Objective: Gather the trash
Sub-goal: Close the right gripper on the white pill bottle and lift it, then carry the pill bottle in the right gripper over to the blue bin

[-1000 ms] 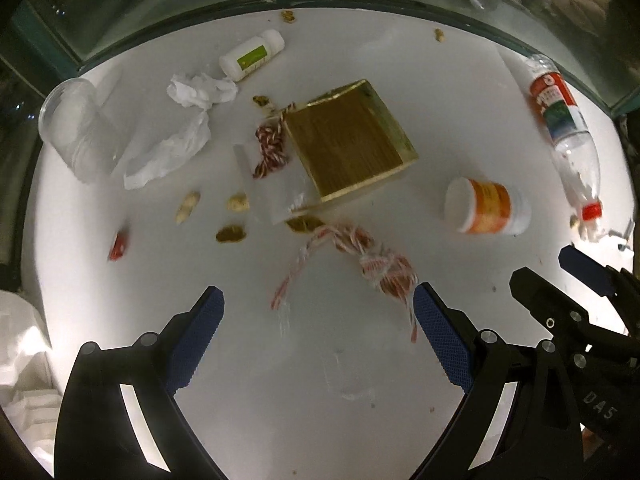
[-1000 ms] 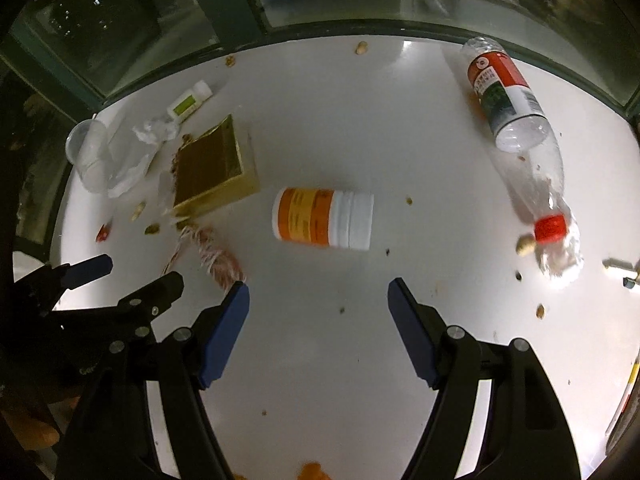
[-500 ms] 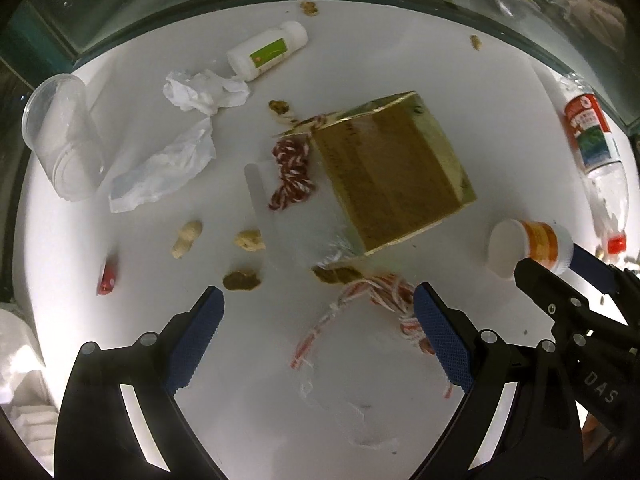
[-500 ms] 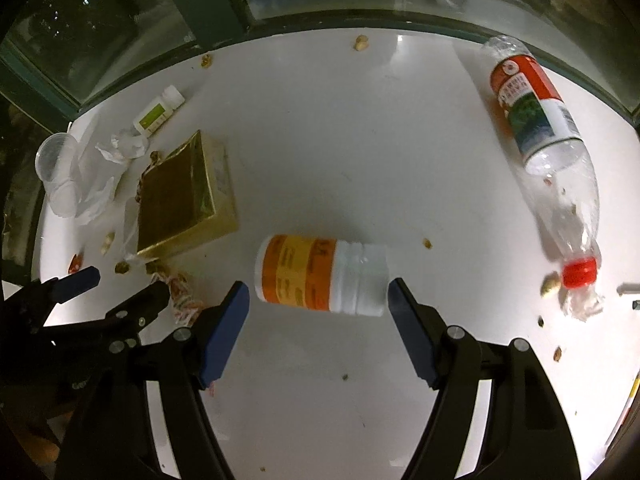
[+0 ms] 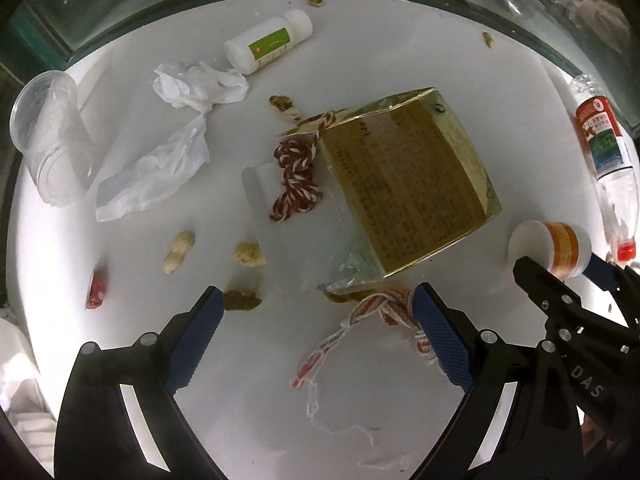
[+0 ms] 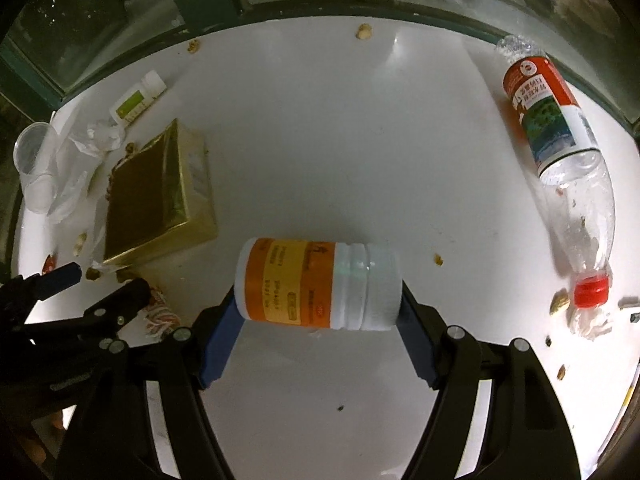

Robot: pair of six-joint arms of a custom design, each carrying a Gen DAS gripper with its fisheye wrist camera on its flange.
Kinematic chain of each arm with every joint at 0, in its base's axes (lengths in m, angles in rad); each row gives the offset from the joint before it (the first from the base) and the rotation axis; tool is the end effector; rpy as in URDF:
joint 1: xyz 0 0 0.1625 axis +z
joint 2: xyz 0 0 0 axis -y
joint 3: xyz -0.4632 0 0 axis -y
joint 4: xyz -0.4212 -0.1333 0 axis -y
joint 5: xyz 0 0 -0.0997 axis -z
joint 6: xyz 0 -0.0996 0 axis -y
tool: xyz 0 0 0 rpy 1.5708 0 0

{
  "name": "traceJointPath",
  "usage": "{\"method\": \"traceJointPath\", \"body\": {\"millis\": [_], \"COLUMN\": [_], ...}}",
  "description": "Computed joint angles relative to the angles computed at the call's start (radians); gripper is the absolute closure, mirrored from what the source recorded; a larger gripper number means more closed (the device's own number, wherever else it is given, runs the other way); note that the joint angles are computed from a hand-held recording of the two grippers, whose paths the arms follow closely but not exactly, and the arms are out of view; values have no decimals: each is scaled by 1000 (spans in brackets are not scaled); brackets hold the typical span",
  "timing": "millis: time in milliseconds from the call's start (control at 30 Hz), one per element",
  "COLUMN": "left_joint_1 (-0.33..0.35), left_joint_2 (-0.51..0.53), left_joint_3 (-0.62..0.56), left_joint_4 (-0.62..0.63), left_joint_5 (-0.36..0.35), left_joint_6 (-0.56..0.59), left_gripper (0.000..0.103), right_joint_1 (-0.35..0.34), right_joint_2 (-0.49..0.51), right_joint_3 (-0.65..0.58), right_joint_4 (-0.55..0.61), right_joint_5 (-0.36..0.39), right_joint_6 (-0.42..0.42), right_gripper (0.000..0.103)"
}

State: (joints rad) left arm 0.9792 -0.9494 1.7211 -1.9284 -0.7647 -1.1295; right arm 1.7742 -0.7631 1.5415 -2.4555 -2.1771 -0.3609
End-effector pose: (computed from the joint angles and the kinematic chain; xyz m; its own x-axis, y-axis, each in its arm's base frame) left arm -0.1839 -0.6416 0.1421 -0.6379 -0.4193 -0.6460 -0.1551 0.8916 -0.4255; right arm 0.2250 -0.7117 0.1161 -0.6935 -0.4438 0.5676 -0.4764 0.8734 0.1008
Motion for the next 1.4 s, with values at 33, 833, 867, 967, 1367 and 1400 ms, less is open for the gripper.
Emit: {"method": "traceJointPath", "body": {"millis": [33,833,867,967,1367,1400], "left_joint_1": [1,-201,-219,-275,-400,-407], "left_joint_2": [3,-25,-29,-47,-26,-23], "left_joint_3": [-5,30,42,76,101,101], "left_joint_4": [2,72,68,69,29,25], "left_joint_5": [-1,-134,-145,-177,-234,-234], "left_joint_6": [-2,-35,-45,-67,32,42], "left_gripper": [10,10,10,10,10,10], "right_joint_1": [3,15,19,28,24,21], "right_joint_2": [4,-364,-389,-443,-682,-701], "right_joint_3": [-1,260,283,334,520,532], "right_joint_4": [-6,71,74,75,45,41], "right_joint_5": [-1,53,48,29,-5,-6], "right_joint_6": [-5,71,70,65,162,173], "right_gripper": [35,35,35,35,35,35]}}
